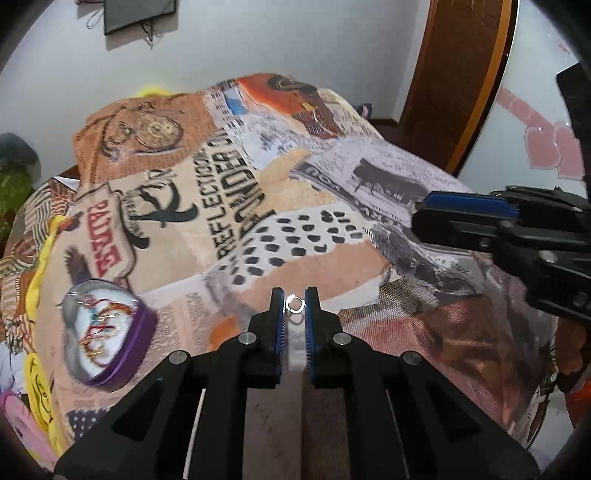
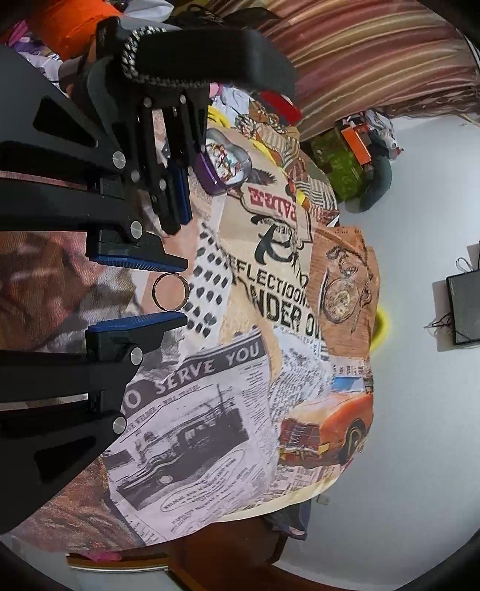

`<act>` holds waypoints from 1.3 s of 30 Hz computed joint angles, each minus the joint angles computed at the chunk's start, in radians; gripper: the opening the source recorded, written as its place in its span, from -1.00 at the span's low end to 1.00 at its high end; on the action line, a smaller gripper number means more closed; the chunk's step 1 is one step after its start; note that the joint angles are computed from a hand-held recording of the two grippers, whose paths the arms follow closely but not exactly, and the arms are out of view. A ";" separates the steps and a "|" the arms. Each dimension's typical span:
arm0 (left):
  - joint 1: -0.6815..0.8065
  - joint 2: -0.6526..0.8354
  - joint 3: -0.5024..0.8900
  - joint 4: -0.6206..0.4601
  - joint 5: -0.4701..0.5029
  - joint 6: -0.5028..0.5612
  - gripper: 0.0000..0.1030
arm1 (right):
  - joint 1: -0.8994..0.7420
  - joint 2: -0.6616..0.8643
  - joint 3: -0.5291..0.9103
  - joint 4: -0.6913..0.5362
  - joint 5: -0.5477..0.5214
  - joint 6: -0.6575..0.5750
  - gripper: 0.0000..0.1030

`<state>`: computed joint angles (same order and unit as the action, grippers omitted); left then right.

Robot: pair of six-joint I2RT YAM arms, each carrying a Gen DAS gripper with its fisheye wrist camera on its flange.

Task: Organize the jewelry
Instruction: 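Carry both held rings over the heart tin, then open the left tool over the tin while the right tool releases its ring into it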

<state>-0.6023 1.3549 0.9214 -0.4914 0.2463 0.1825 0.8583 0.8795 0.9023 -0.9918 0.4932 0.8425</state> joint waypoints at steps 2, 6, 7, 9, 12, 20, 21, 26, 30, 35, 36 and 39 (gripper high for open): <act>0.025 -0.048 -0.014 -0.007 0.008 0.012 -0.83 | 0.014 0.026 0.020 0.010 0.010 -0.002 -0.61; 0.090 -0.117 -0.027 -0.023 0.030 0.043 -0.83 | 0.038 0.085 0.057 0.036 0.025 -0.007 -0.61; 0.113 -0.129 -0.030 -0.029 0.043 0.051 -0.83 | 0.045 0.103 0.069 0.044 0.027 -0.009 -0.61; 0.158 -0.150 -0.036 -0.036 0.064 0.068 -0.83 | 0.058 0.135 0.087 0.059 0.032 -0.014 -0.61; 0.243 -0.171 -0.034 -0.057 0.111 0.097 -0.83 | 0.065 0.185 0.114 0.092 0.025 -0.033 -0.61; 0.449 -0.177 -0.015 -0.081 0.213 0.162 -0.83 | 0.061 0.323 0.178 0.197 -0.025 -0.103 -0.61; 0.473 -0.172 -0.013 -0.082 0.224 0.170 -0.83 | 0.061 0.337 0.186 0.207 -0.031 -0.110 -0.61; 0.575 -0.133 0.003 -0.072 0.267 0.198 -0.83 | 0.044 0.418 0.223 0.263 -0.072 -0.151 -0.61; 0.633 -0.079 0.020 -0.049 0.288 0.202 -0.83 | 0.032 0.478 0.258 0.293 -0.097 -0.177 -0.61; 0.678 -0.016 0.030 -0.036 0.309 0.219 -0.83 | 0.010 0.541 0.293 0.328 -0.135 -0.206 -0.61; 0.681 -0.004 0.030 -0.035 0.313 0.223 -0.83 | 0.005 0.554 0.302 0.334 -0.143 -0.212 -0.61; 0.681 0.037 0.032 -0.036 0.328 0.230 -0.83 | -0.007 0.598 0.330 0.344 -0.165 -0.231 -0.61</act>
<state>0.0789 1.3916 0.9534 -0.5272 0.5743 0.4122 0.8510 1.4773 1.2319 -0.6474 0.3283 0.6112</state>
